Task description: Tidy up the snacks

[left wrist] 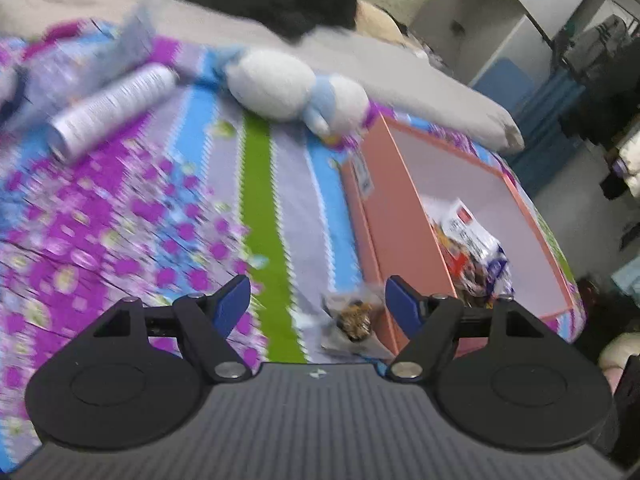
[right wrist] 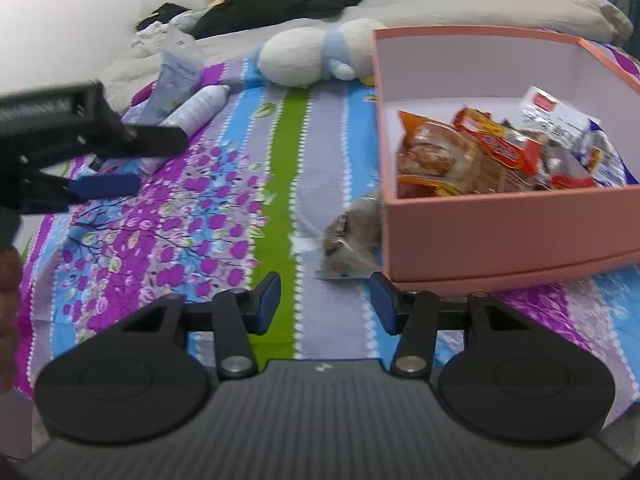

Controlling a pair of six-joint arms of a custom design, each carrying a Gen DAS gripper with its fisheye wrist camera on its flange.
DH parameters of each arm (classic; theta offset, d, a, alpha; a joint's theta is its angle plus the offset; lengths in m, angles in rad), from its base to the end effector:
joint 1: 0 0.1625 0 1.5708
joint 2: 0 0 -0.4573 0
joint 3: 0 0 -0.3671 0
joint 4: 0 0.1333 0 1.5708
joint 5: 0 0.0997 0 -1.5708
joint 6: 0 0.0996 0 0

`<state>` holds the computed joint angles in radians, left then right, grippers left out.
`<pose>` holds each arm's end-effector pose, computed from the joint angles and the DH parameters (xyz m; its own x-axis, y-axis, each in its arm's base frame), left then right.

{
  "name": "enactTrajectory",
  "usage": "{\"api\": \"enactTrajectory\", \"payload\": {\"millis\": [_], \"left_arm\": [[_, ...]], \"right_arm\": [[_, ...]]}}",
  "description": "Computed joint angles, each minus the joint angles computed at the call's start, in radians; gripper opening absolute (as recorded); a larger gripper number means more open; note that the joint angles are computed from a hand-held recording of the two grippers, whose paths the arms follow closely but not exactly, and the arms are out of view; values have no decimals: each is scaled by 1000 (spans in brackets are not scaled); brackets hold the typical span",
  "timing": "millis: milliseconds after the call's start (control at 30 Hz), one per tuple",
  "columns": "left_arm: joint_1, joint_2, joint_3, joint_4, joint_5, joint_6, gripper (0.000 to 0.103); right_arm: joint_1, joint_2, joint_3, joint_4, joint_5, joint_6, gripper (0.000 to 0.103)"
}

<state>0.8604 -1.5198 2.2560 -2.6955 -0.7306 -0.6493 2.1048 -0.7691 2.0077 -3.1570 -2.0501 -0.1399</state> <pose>-0.1119 -0.4482 0.3490 -0.9144 -0.2479 -0.3200 0.0636 0.6926 -0.7185 0.3664 -0.4480 0.0844 -0.7688 -0.4262 0.4768 -0.5915 0.7573 -0.2769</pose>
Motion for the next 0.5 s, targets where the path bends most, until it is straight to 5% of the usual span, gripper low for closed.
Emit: {"api": "enactTrajectory", "payload": {"millis": [167,400,500], "left_arm": [[89,111,-10,-126,-134,64,71],[163,231,-60,-173,-221,118,52],[188,256,-78,-172,-243,131,49]], "right_arm": [[-3,-26,-11,31,-33,-30,52],[-5,-52,-39,90,-59,-62,52],[-12,-61,-47,117,-61,-57,71]]}}
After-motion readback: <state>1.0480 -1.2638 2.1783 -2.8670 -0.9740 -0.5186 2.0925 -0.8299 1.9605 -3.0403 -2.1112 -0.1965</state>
